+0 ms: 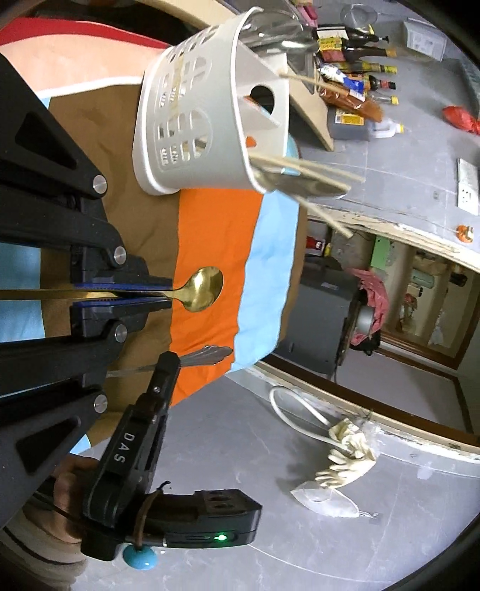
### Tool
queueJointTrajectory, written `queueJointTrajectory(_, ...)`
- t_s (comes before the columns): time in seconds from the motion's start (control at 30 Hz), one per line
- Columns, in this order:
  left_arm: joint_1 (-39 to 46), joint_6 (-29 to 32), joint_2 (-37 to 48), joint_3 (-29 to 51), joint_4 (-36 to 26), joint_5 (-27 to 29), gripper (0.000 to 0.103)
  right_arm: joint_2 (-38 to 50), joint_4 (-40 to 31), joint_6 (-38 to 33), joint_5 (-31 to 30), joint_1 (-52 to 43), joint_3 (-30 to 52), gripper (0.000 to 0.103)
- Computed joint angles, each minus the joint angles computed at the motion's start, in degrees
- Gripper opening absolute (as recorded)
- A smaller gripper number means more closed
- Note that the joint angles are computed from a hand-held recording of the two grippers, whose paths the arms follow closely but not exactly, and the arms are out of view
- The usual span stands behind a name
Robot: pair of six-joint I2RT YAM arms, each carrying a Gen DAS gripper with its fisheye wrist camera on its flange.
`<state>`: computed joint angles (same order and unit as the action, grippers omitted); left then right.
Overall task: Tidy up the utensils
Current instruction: 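Lift and carry the gold spoon in the left tool while the right tool carries the fork to the caddy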
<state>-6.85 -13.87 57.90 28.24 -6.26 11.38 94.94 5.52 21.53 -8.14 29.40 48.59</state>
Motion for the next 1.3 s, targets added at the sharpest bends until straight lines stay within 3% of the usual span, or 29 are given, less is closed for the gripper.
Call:
queueJointTrajectory(0.33, 7.7, 2.6, -8.7, 1.7, -3.8, 3.7, 0.004, -7.0, 3.7, 0.5, 5.9, 4.8, -0.6, 0.002)
queueJointTrajectory(0.57, 18.1, 5.1, -9.3, 4.9, -3.5, 11.0, 0.004, -6.5, 6.9, 2.9, 9.0, 8.9, 4.1, 0.002)
queueJointTrajectory(0.83, 31.8, 5.7, -0.7, 9.8, 3.9, 21.0, 0.004, -0.6, 14.4, 3.4, 12.4, 13.3, 12.9, 0.002)
queueJointTrajectory(1.13, 38.3, 6.3, 10.2, 15.5, 12.6, 26.2, 0.004, 8.0, 17.1, 2.0, 17.2, 17.1, 25.3, 0.002)
queueJointTrajectory(1.3, 41.4, 2.9, 18.2, 19.4, 18.5, 30.7, 0.004, 12.8, 19.2, 3.1, 18.1, 17.3, 29.7, 0.002)
